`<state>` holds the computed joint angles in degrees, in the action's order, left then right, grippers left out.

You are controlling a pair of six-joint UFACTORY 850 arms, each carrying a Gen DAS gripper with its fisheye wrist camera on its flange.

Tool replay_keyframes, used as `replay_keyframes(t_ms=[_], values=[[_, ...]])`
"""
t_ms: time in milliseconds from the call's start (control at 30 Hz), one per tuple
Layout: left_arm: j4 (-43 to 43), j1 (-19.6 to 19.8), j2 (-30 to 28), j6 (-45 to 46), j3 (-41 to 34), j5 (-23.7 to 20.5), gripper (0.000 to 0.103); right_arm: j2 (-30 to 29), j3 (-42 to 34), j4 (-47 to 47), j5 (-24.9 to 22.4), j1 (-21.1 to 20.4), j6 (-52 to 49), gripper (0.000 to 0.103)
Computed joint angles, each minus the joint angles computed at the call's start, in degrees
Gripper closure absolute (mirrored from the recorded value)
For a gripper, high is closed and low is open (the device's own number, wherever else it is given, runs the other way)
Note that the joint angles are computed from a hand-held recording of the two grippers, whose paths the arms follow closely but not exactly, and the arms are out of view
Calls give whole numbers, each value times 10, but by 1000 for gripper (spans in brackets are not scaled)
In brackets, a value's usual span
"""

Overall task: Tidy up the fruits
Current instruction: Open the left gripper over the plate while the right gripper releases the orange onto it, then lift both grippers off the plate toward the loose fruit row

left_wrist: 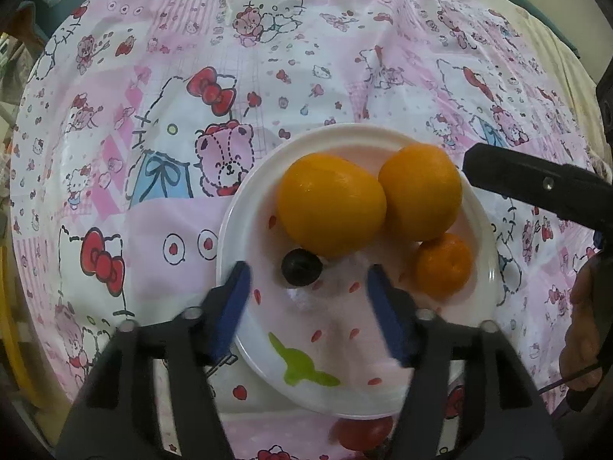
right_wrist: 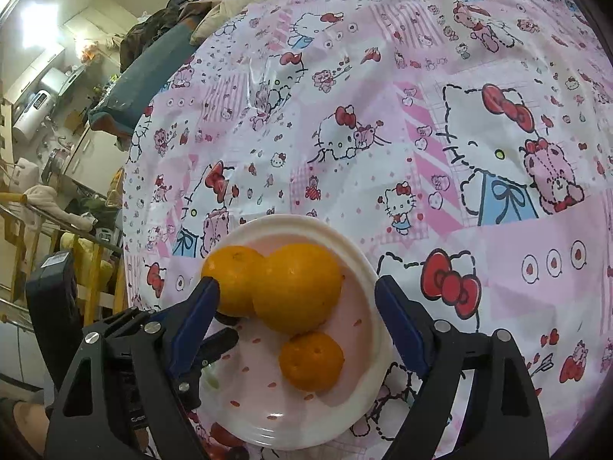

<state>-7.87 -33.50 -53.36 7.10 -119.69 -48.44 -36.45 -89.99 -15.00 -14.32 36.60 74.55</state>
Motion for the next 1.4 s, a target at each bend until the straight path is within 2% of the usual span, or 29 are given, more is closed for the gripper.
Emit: replay_keyframes(t_ms=[100,233,300,600,933,1167,1400], values=[[0,-1,5,0,5,7,27,4,3,-11,-1,0,16,17],[-7,0,7,-1,6,5,26,9,2,-34,-7,2,38,17],[-7,1,12,-3,12,10,22,10,0,-42,-12,4,45,17],[-6,5,49,-22,58,52,9,26,4,-95,-38,14,98,17],[-10,11,106,-19,126,87,9,60,31,-173,-61,34,197,17],[4,15,151,-19,181,118,9,78,39,-186,-86,56,214,17],[-10,24,183,-32,225,124,9,103,71,-230,-86,76,290,17]])
